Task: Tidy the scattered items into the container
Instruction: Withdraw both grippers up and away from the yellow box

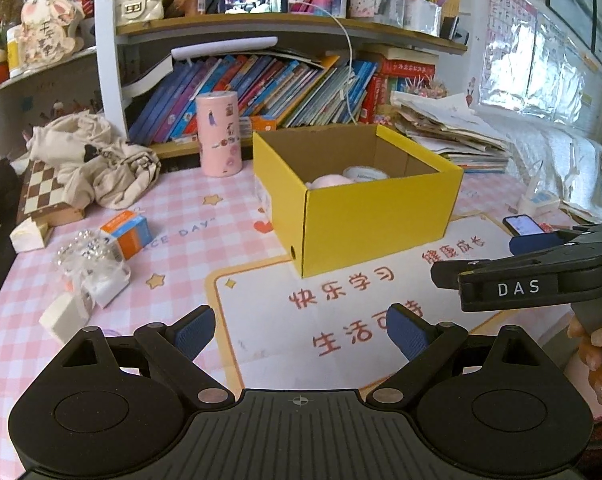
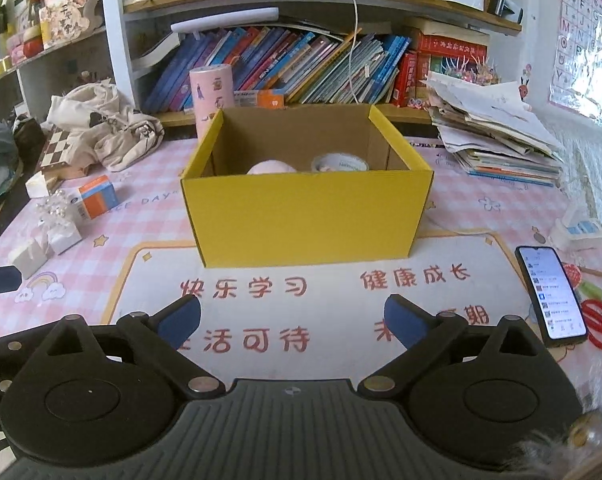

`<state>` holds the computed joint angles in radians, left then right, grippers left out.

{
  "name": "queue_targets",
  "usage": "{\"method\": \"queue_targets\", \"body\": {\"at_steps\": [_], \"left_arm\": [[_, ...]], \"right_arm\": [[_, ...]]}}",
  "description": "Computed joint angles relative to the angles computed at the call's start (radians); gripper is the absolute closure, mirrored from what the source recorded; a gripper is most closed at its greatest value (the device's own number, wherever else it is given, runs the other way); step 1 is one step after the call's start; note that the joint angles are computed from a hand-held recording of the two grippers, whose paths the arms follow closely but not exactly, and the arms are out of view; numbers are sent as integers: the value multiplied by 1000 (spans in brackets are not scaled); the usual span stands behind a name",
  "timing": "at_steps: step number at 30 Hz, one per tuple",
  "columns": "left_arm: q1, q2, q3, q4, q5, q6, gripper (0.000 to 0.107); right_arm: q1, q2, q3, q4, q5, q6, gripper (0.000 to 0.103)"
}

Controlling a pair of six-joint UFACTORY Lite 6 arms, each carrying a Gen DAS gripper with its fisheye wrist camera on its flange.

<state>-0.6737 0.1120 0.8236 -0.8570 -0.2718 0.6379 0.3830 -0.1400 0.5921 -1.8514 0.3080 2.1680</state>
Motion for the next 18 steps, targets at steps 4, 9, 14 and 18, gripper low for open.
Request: {"method": "queue_targets", "body": {"at_steps": [4,9,14,18], "left_arm": [[1,-19,-29,11,7,-15,12],[-1,-36,-56,14,13,-23,12],[-4,-41,-72,-32,28,15,12],[2,-51,-90,-21,35,-7,12]], "right_arm": [[29,-18,-19,84,16,-59,3],[56,-28,-31,176,29,-126,3],[75,-15,-31,254,28,-184,2],[89,-9,-31,293,27,-215,2]]}}
